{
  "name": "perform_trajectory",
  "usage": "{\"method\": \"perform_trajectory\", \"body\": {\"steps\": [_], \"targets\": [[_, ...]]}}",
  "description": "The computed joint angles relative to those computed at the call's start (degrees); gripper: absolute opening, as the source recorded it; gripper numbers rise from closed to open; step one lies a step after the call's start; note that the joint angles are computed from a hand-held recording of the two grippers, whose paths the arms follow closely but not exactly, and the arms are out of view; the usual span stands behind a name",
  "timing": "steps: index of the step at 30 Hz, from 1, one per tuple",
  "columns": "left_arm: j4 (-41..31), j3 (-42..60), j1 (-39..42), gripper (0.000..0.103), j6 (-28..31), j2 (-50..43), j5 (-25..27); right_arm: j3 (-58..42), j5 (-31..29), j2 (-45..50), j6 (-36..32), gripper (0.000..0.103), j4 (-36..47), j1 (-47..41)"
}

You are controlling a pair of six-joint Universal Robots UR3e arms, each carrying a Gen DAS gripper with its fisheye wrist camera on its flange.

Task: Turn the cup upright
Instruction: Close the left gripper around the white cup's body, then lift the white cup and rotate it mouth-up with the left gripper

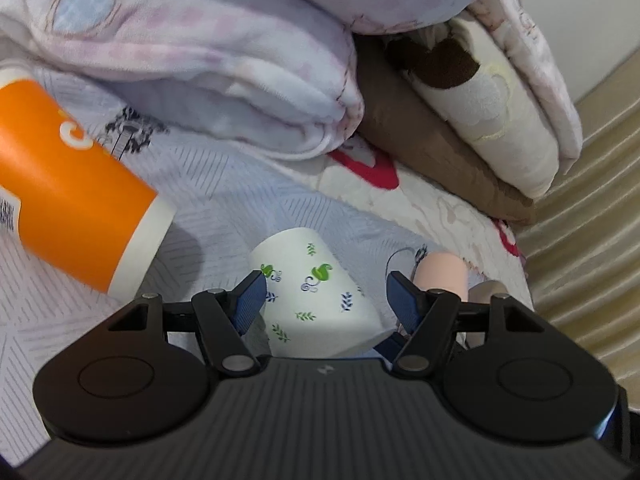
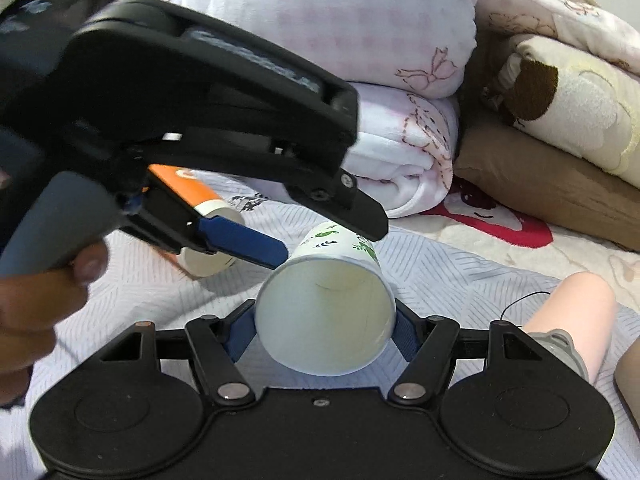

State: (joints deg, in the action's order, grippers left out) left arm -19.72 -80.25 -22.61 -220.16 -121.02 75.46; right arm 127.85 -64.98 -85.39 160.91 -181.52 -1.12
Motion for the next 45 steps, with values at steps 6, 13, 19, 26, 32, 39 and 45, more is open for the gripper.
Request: {"method": "perform_trajectory", "body": {"steps": [6, 13, 19, 26, 32, 39, 45], "targets": [[-4.7, 0.9, -1.1, 0.061, 2.5, 1.4, -1.3, 4.2, 2.4, -5.4, -1.9, 0.073, 2.3, -3.0], [-10.6, 1.7, -2.3, 0.06, 2.4, 4.0, -2.6, 9.6, 5.9, -14.9, -5.8, 0.073, 7.5, -7.0], [-12.6, -1.5, -2.6, 0.06, 0.5, 8.0, -4.7, 12.5, 7.8, -26.4, -7.3, 0.073, 18.2, -9.9], [-14.6, -6.8, -3.4, 0.06, -0.6, 14.0, -6.5, 11.8, 10.4, -42.8, -12.4, 0.073, 40.3, -14.1], [-15.8, -11.6, -3.5, 0.06, -3.9, 18.8, -8.5, 6.6, 8.4, -50.0, -17.7, 0.073, 57.2, -14.0], [-13.7, -19.4, -4.1, 0.06, -6.8, 25.1, -10.9, -6.6, 4.8, -51.1, -26.3, 0.072, 80.6, -13.6], [-12.5, -21.9, -3.9, 0.06, -7.3, 27.0, -12.3, -21.3, -4.2, -39.5, -25.7, 0.072, 90.1, -5.7]]}}
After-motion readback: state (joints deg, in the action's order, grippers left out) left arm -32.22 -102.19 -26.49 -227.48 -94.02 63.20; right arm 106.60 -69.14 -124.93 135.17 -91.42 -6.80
